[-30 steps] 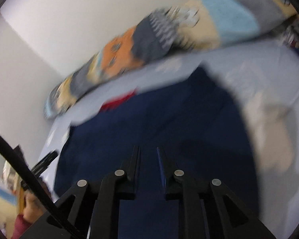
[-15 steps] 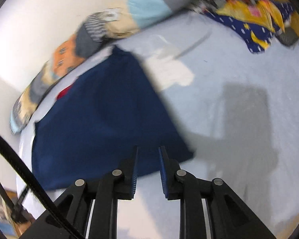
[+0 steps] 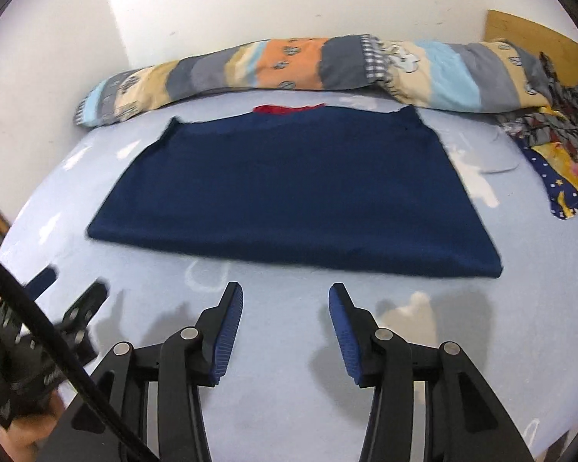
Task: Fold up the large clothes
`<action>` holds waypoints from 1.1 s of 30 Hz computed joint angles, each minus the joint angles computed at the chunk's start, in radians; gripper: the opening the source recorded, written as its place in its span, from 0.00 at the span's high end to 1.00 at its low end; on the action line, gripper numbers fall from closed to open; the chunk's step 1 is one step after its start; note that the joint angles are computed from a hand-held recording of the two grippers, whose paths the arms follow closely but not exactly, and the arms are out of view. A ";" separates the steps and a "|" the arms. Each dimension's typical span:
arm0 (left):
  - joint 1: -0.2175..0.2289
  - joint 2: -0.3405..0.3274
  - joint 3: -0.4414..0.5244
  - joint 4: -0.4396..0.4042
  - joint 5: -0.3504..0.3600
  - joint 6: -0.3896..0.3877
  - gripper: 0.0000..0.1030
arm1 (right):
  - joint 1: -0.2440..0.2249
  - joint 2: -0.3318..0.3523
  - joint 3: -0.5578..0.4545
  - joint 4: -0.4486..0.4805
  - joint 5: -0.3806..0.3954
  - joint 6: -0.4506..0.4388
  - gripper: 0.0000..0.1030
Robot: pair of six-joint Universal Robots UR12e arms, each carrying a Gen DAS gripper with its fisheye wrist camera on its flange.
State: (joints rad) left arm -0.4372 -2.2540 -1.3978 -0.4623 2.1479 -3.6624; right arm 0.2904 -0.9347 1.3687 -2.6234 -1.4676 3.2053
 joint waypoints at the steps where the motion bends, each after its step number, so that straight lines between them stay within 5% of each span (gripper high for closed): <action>1: 0.004 -0.008 0.011 -0.005 0.014 -0.001 0.09 | -0.006 0.015 -0.022 0.011 -0.003 0.016 0.50; 6: 0.021 -0.034 0.055 -0.021 0.057 -0.051 0.09 | -0.019 0.086 -0.133 0.102 -0.068 0.027 0.49; 14: 0.017 -0.036 0.060 0.047 0.059 -0.004 0.09 | -0.027 0.140 -0.218 0.260 -0.081 0.063 0.42; 20: 0.014 -0.032 0.053 0.068 0.068 -0.003 0.09 | 0.007 0.123 -0.173 0.091 -0.093 -0.036 0.42; 29: 0.017 -0.025 0.040 0.067 0.077 -0.017 0.09 | 0.021 0.159 -0.211 0.185 -0.073 -0.061 0.40; 33: 0.015 -0.025 0.038 0.083 0.081 -0.011 0.09 | 0.021 0.145 -0.188 0.130 -0.064 -0.049 0.40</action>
